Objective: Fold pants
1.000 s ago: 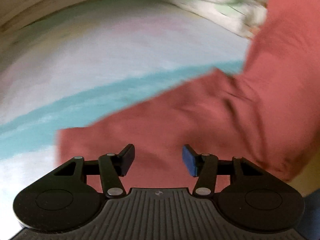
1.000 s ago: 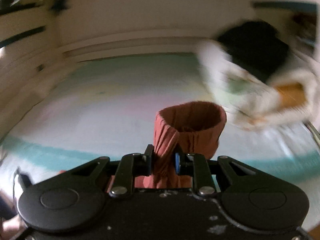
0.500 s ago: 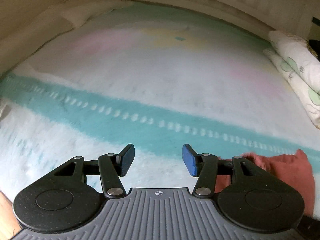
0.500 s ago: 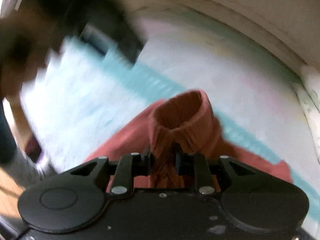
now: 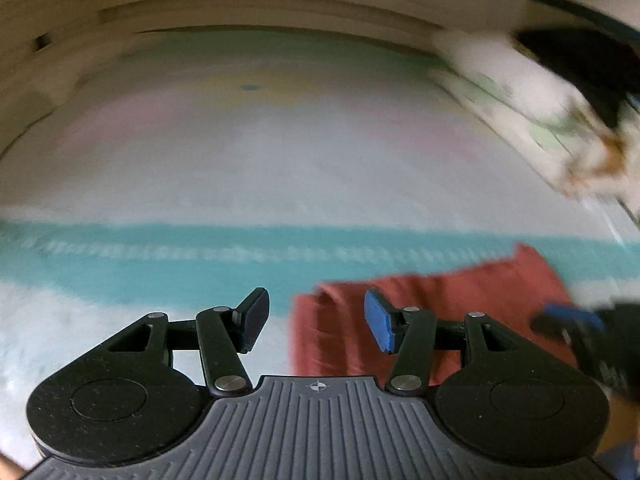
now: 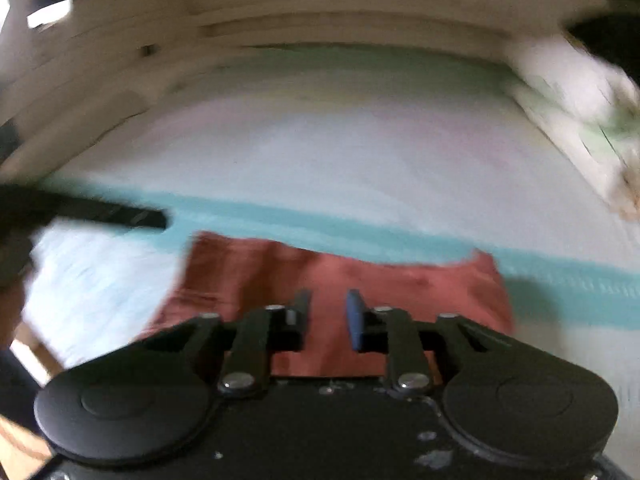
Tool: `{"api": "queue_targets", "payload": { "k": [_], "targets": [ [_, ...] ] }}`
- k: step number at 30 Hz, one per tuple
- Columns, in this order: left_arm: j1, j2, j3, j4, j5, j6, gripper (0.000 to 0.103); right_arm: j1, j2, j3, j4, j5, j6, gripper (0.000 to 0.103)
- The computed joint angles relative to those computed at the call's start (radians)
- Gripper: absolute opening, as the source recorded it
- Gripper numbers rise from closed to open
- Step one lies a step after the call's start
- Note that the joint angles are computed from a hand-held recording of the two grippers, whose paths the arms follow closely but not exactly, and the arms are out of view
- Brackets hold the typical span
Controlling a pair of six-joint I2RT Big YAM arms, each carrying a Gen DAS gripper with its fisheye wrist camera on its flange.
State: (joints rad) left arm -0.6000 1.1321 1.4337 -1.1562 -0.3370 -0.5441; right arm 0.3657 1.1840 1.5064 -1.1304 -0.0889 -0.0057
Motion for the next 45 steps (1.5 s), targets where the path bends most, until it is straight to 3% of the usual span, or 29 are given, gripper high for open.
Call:
{"api": "queue_targets", "payload": {
  "k": [4,7,10,13,14,18,22,25,29,31,35,38,40,41,42,44,45],
  "targets": [
    [-0.030,0.011,-0.016,-0.021,-0.022,-0.001,0.052,0.001,-0.010,-0.039,-0.010,-0.033,-0.004,0.017],
    [-0.006,-0.002,-0.033,-0.036,-0.001,-0.037,0.052,0.095,-0.054,-0.103,0.040,-0.056,-0.062,0.017],
    [0.022,-0.014,-0.044,-0.039,0.011,-0.072,0.052,0.192,-0.051,-0.130,-0.015,-0.151,-0.086,0.011],
    [0.033,-0.027,-0.053,-0.024,0.029,-0.083,0.052,0.279,-0.078,-0.179,0.021,-0.058,-0.168,0.013],
    [0.032,-0.027,-0.055,-0.014,0.035,-0.084,0.052,0.277,-0.080,-0.178,0.021,-0.061,-0.178,0.013],
    [0.014,-0.021,-0.059,0.043,0.089,-0.048,0.052,0.174,-0.047,-0.122,-0.020,-0.180,-0.134,0.013],
    [-0.021,0.007,-0.045,0.046,0.048,-0.025,0.052,0.077,-0.055,-0.076,-0.006,-0.159,-0.091,0.015],
    [-0.019,0.015,-0.051,0.047,0.063,-0.035,0.052,-0.018,-0.036,-0.038,0.002,-0.113,-0.046,0.024],
    [-0.030,0.053,-0.037,-0.038,0.040,-0.029,0.052,-0.103,0.081,0.046,-0.026,-0.065,-0.032,0.027],
    [-0.025,0.047,-0.064,-0.044,0.059,-0.030,0.054,-0.126,0.148,0.077,-0.028,-0.026,-0.013,0.026],
    [-0.007,0.008,-0.114,-0.009,0.101,-0.037,0.056,-0.161,0.261,0.125,-0.047,0.004,0.033,0.010],
    [-0.005,-0.004,-0.125,0.003,0.102,-0.024,0.057,-0.172,0.279,0.125,-0.029,-0.013,0.051,0.009],
    [-0.003,-0.014,-0.124,0.006,0.102,-0.037,0.057,-0.174,0.273,0.130,-0.022,-0.023,0.047,0.015],
    [-0.004,-0.024,-0.127,0.008,0.098,-0.041,0.057,-0.182,0.259,0.122,-0.005,-0.041,0.050,0.029],
    [-0.009,-0.021,-0.120,0.010,0.086,-0.043,0.057,-0.195,0.243,0.113,0.008,-0.061,0.059,0.056],
    [-0.026,-0.020,-0.108,0.001,0.038,-0.037,0.056,-0.218,0.201,0.090,0.019,-0.083,0.067,0.076],
    [-0.030,-0.024,-0.110,0.002,0.016,-0.028,0.057,-0.226,0.187,0.086,0.012,-0.095,0.062,0.076]
  ]
}}
